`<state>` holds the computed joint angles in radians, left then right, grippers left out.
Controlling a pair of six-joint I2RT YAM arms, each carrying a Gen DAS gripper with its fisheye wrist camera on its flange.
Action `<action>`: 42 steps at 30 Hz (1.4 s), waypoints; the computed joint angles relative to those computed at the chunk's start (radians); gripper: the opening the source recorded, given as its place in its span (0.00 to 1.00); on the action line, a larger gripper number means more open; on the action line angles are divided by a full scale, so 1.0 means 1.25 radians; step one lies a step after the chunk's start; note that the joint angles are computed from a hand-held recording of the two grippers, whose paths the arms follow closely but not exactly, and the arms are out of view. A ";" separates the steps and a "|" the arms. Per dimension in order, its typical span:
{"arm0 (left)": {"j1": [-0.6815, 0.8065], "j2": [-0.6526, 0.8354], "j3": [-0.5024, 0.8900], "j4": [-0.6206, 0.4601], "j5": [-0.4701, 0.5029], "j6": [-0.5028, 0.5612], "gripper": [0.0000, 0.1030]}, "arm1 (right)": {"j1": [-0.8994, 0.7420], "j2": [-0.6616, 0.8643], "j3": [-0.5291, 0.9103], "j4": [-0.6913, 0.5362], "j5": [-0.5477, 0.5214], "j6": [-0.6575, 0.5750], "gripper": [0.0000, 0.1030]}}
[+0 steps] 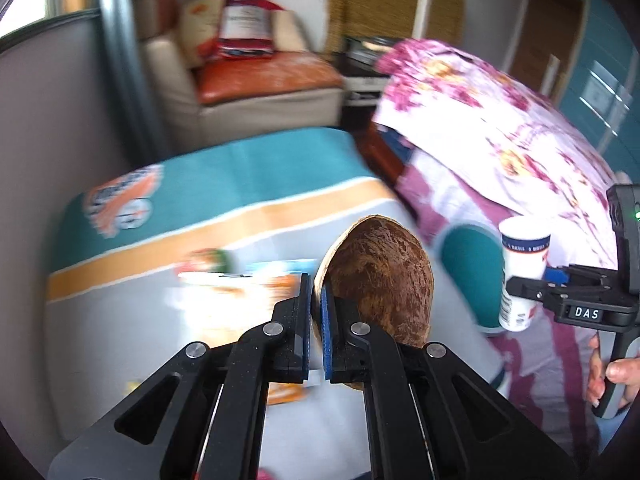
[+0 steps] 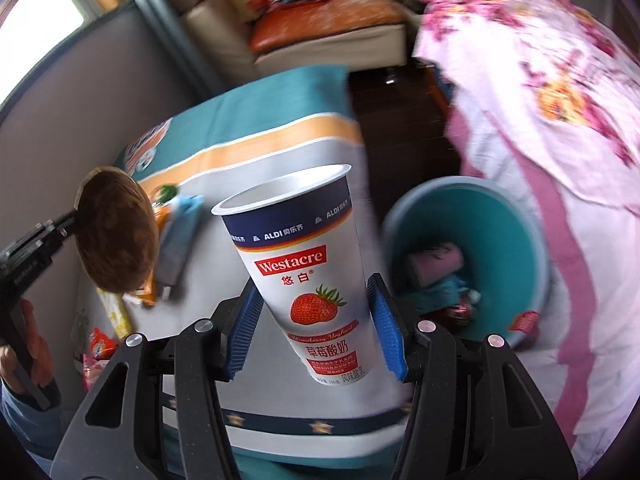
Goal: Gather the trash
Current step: 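Carry bun and yogurt cup over the teal bin and open both tools to drop them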
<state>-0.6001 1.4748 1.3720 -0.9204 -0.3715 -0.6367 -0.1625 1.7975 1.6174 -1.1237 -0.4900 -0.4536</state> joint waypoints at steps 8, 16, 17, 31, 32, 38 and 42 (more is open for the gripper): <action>-0.084 0.390 0.340 0.005 0.061 0.009 0.05 | -0.187 0.148 0.127 -0.017 -0.015 -0.043 0.50; -0.121 0.722 0.722 -0.120 0.126 0.019 0.05 | -0.242 0.264 0.237 -0.032 -0.009 -0.042 0.50; -0.123 0.755 0.764 -0.137 0.133 0.022 0.05 | -0.244 0.279 0.254 -0.038 -0.008 -0.044 0.50; -0.127 0.892 0.949 -0.204 0.156 0.022 0.18 | -0.208 0.345 0.308 -0.048 0.014 -0.037 0.50; -0.125 0.875 0.920 -0.188 0.159 0.020 0.22 | -0.207 0.343 0.305 -0.047 0.015 -0.037 0.50; -0.115 0.757 0.730 -0.100 0.147 -0.008 0.55 | -0.197 0.330 0.283 -0.042 0.023 -0.041 0.50; -0.108 0.685 0.622 -0.061 0.131 -0.032 0.71 | -0.185 0.326 0.269 -0.037 0.034 -0.040 0.50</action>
